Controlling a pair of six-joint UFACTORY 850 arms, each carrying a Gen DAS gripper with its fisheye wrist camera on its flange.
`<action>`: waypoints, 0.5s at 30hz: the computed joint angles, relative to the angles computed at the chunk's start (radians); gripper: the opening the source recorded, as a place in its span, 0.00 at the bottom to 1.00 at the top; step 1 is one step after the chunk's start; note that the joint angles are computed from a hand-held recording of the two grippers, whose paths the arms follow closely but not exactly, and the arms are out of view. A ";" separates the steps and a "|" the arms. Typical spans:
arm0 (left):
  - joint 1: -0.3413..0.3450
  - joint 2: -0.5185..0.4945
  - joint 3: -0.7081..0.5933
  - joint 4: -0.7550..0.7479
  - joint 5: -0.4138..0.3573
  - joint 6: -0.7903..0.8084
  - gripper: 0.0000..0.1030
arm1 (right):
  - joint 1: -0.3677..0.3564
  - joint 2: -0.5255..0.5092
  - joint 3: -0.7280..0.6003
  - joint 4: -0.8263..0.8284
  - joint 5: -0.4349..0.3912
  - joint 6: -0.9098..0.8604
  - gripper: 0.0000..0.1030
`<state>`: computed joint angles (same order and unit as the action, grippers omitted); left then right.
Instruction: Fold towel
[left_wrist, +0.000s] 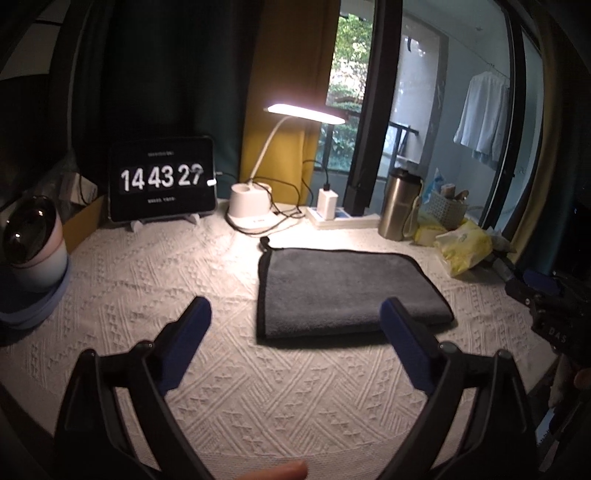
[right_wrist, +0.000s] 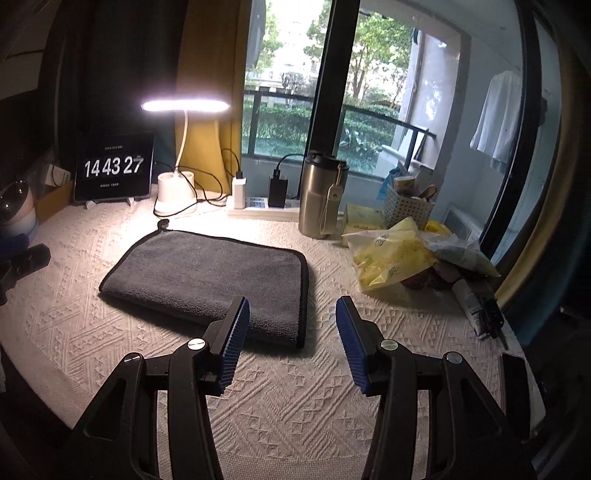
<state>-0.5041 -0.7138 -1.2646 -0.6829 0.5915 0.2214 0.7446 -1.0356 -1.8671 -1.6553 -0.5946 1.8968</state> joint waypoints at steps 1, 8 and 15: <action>-0.003 0.005 0.010 0.000 0.018 -0.004 0.92 | 0.005 0.015 0.029 -0.045 -0.009 0.051 0.50; -0.042 0.046 0.096 -0.034 0.225 0.030 0.92 | 0.030 0.101 0.186 -0.302 -0.079 0.340 0.50; -0.068 0.083 0.169 0.010 0.360 -0.013 0.92 | 0.060 0.154 0.287 -0.414 -0.207 0.484 0.53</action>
